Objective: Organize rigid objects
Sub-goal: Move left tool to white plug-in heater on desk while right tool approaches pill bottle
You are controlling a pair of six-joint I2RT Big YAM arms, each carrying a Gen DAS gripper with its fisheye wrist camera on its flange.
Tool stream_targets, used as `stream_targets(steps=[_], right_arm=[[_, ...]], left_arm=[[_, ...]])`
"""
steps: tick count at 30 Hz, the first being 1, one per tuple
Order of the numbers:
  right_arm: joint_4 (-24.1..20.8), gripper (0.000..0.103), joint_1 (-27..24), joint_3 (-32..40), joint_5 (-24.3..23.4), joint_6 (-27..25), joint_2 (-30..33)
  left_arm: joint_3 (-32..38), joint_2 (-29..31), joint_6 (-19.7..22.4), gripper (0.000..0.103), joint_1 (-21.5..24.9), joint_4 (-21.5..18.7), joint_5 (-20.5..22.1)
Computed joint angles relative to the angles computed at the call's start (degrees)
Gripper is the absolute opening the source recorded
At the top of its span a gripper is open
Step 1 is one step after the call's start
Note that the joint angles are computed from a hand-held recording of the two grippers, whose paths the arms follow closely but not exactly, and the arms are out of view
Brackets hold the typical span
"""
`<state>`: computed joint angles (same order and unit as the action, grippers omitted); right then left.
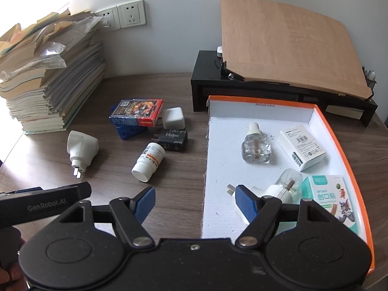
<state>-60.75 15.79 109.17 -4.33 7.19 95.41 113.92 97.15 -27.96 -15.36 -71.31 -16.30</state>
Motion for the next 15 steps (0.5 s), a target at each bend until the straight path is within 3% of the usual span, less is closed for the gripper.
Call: stream_targets(steps=[15], right_arm=[[-1.6,0.086,2.3,5.9,-0.3,3.1,6.5]], left_arm=[[8.0,8.9,4.9,0.103,6.5,3.1,3.8]])
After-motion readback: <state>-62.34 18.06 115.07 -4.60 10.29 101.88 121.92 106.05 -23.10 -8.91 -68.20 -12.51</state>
